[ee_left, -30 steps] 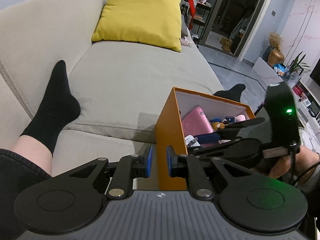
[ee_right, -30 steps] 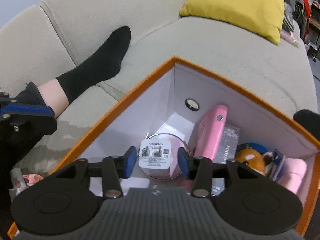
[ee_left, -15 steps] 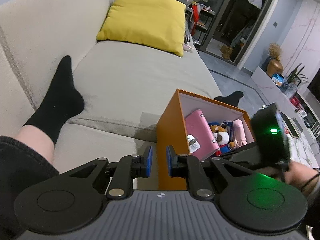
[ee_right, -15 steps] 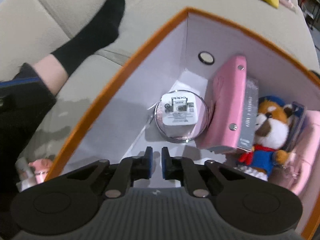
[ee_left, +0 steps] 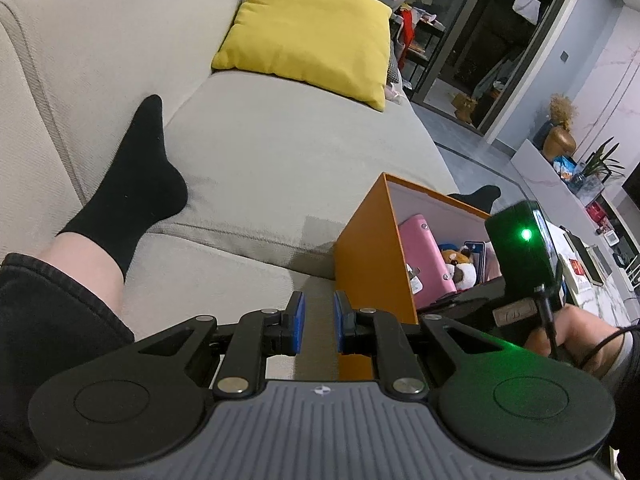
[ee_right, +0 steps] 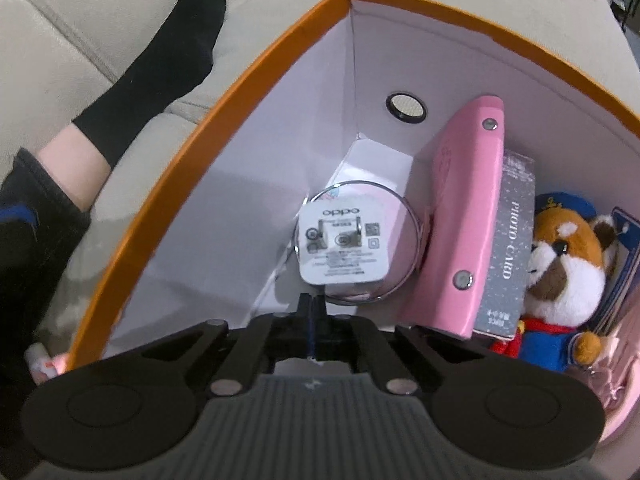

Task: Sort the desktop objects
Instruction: 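Lower white charger onto the compact mirror and open the right tool, then withdraw right tool from the box while left tool moves toward yellow tape measure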

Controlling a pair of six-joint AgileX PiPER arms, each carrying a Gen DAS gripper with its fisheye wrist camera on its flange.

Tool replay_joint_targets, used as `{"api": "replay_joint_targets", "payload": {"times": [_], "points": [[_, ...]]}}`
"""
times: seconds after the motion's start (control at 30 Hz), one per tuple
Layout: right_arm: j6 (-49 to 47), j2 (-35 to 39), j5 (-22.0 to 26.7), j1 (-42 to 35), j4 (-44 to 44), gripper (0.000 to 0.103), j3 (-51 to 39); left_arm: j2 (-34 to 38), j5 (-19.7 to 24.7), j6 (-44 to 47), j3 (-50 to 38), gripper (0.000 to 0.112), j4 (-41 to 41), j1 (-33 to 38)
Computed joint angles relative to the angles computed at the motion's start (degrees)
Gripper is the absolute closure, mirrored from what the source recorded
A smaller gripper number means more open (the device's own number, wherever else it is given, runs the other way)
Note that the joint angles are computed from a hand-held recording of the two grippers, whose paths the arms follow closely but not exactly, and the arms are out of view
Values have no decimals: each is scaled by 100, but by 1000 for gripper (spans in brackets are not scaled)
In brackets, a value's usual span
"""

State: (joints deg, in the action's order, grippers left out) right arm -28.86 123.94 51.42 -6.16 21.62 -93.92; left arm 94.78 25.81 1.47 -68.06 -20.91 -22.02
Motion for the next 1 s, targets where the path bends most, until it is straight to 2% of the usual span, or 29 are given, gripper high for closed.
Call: {"api": "replay_joint_targets", "payload": {"times": [0.1,0.17,0.27,0.37,0.57,0.73,0.8,0.9,1.0], "points": [[482,30,33,-6,88,103,-62,46,28,67,-20,96,-50,-1],[923,-140,-353,109,-62,103,224,62,36,75,-20,97,-52,6],[1531,-494,-1247,275,-278,103,919,89,40,33,-26,97,-12,3],[1435,-647,-1691,171,247,103,1297,105,56,6,-33,97,16,-11],[602,-488,-1789,-40,1202,103,1371,85,63,29,-24,97,6,-28],[261,-508,-2187,-6,1574,103,1659,43,39,-84,12,97,130,-33],[119,-487,-2184,-59,1744,103,1654,56,39,-140,3,97,172,-53],[-506,-383,-2074,-297,2800,103,1707,43,21,-63,26,97,100,-70],[-652,-396,-2027,-360,3067,103,1755,20,9,16,64,96,68,-58]]}}
